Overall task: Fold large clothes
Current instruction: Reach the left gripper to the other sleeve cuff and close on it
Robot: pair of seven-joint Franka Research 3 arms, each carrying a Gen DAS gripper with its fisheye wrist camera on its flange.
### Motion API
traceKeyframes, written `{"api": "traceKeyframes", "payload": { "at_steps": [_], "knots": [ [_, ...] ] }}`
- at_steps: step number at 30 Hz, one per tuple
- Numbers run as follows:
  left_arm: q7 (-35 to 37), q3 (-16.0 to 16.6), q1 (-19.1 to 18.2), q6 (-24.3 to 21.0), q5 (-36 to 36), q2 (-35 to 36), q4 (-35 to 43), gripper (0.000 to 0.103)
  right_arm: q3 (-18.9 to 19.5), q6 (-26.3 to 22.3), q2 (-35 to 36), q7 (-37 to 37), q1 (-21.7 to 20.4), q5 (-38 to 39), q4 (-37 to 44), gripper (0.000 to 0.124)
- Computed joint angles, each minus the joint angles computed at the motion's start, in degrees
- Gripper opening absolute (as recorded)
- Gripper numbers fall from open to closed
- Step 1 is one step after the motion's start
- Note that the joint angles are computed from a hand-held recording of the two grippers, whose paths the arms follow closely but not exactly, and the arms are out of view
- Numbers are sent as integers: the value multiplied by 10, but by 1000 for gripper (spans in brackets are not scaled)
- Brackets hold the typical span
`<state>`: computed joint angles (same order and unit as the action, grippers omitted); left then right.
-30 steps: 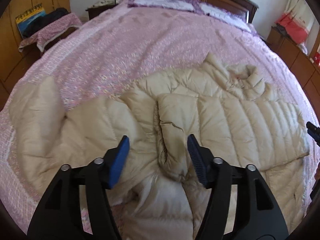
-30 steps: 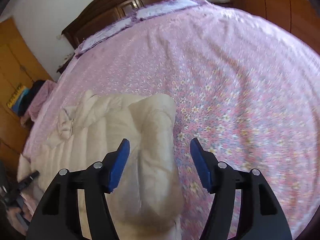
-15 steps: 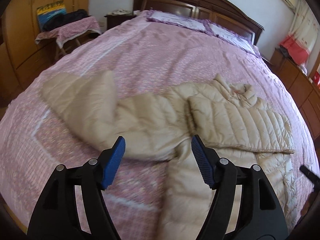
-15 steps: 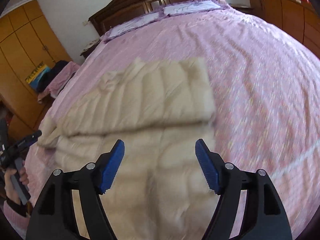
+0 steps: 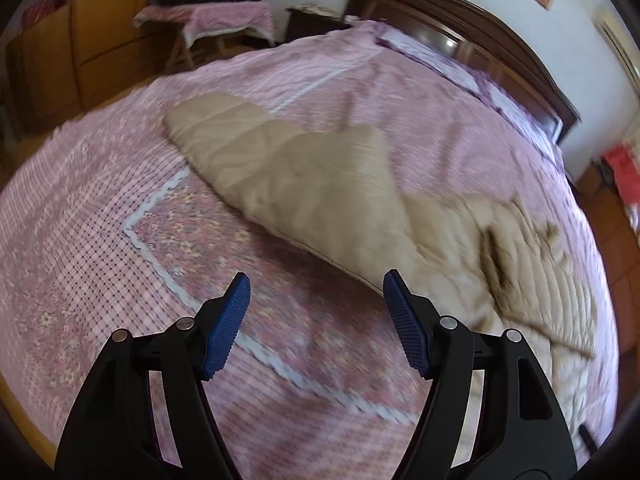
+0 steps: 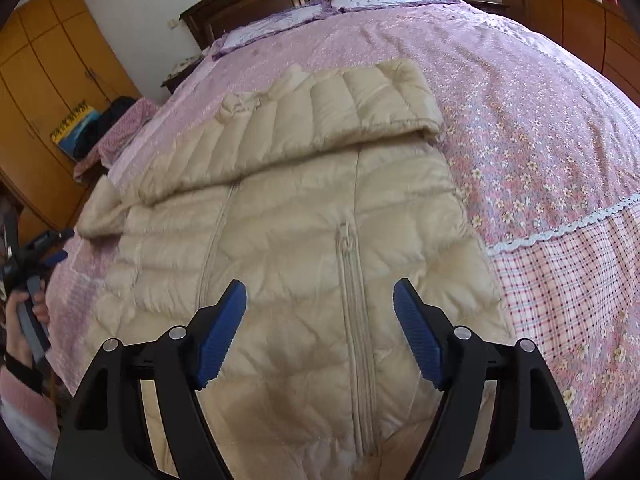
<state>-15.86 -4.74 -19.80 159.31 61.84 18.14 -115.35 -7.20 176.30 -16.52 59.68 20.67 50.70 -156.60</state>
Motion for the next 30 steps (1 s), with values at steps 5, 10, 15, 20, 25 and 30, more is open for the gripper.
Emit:
{"api": "traceKeyframes", "payload": {
  "at_steps": [5, 10, 15, 20, 25, 30],
  "knots": [
    [-74, 36, 15, 54, 54, 27, 13, 69, 36, 8, 34, 42, -25, -40, 7, 75],
    [-71, 49, 34, 72, 39, 68, 52, 69, 88, 23, 59, 146, -78, -140, 3, 76],
    [31, 31, 70, 71, -87, 123, 94, 69, 127, 18, 74, 249, -130, -264, 7, 82],
    [94, 51, 47, 42, -138, 162, 140, 69, 157, 20, 84, 346, -173, -374, 9, 85],
    [145, 70, 15, -19, -168, 186, 182, 59, 166, 11, 90, 417, -194, -463, 15, 87],
    [161, 73, 5, -26, -162, 174, 177, 11, 137, 17, 90, 419, -164, -464, 12, 87]
  ]
}}
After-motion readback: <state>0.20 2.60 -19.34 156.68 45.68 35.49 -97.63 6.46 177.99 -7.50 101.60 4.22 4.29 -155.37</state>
